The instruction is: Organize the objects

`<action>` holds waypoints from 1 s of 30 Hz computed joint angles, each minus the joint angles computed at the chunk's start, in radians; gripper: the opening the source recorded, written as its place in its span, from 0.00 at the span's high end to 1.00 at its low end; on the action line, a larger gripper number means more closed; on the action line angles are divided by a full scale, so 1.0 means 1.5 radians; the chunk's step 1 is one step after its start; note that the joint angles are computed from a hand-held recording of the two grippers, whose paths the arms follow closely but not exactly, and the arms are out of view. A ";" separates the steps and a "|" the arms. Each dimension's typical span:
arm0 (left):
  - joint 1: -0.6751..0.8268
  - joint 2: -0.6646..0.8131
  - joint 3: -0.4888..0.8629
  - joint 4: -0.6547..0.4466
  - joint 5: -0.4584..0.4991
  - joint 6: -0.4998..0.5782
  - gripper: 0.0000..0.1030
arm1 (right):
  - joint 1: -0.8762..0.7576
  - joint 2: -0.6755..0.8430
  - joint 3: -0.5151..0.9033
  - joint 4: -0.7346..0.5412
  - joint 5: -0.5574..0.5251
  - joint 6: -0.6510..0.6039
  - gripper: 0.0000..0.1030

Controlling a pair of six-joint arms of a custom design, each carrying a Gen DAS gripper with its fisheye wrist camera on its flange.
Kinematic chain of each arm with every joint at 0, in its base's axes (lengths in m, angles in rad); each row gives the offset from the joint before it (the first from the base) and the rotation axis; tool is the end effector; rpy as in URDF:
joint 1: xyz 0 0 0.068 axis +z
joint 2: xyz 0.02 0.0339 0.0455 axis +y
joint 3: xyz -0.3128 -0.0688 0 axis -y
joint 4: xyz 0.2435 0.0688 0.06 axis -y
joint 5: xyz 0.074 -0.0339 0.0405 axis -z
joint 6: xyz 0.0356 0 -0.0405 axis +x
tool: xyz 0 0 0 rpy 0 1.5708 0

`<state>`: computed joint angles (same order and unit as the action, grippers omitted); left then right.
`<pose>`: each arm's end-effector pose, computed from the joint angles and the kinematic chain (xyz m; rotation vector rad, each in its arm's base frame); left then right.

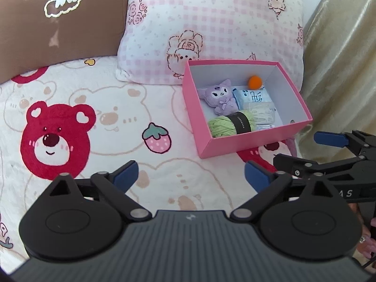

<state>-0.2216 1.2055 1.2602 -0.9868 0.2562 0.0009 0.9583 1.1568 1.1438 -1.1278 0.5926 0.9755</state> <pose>0.2056 -0.0556 0.3918 0.3841 2.4771 -0.4118 0.1207 0.1371 0.3626 0.1821 2.4181 0.0155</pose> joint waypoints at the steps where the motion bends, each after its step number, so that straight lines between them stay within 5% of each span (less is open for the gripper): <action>1: 0.003 0.002 -0.001 0.002 -0.001 -0.001 0.00 | -0.004 -0.001 -0.002 0.001 -0.002 0.002 0.01; 24: 0.007 0.004 -0.025 -0.008 -0.050 0.047 0.00 | 0.051 0.008 0.034 -0.064 0.029 0.073 0.01; 30: 0.002 0.005 -0.024 -0.006 -0.055 0.046 0.00 | -0.001 0.001 0.020 -0.047 -0.046 0.048 0.00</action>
